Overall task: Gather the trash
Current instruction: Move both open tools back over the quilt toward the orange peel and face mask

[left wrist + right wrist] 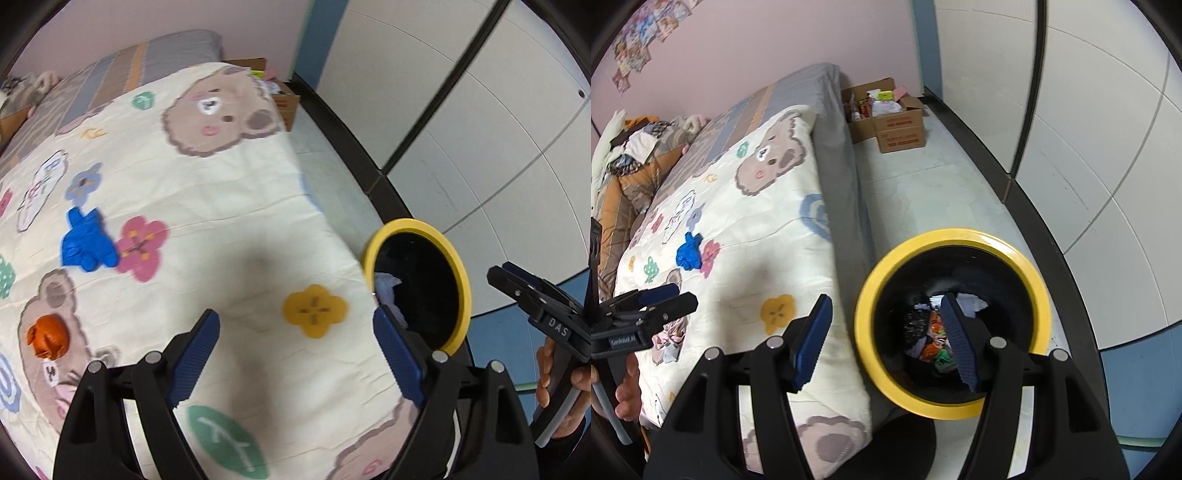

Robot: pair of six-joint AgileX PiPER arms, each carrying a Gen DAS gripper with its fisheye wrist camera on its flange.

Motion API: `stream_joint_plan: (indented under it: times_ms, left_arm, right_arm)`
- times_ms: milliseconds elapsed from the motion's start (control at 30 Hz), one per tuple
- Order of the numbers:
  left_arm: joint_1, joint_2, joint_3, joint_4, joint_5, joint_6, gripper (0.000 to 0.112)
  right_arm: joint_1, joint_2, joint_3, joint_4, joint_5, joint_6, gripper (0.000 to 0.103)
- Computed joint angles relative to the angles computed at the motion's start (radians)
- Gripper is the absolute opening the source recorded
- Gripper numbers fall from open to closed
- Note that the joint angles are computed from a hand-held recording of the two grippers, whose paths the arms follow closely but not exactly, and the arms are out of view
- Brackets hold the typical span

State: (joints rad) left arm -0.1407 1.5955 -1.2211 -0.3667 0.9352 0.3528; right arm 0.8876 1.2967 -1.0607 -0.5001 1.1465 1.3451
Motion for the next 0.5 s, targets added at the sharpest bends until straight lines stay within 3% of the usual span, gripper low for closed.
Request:
stream_joint_plan:
  times_ms: [500]
  left_arm:
    - [0.374, 0.054, -0.079, -0.018, 0.086, 0.176, 0.082]
  right_arm:
    - [0.094, 0.3, -0.322, 0.023, -0.006, -0.056, 0.061]
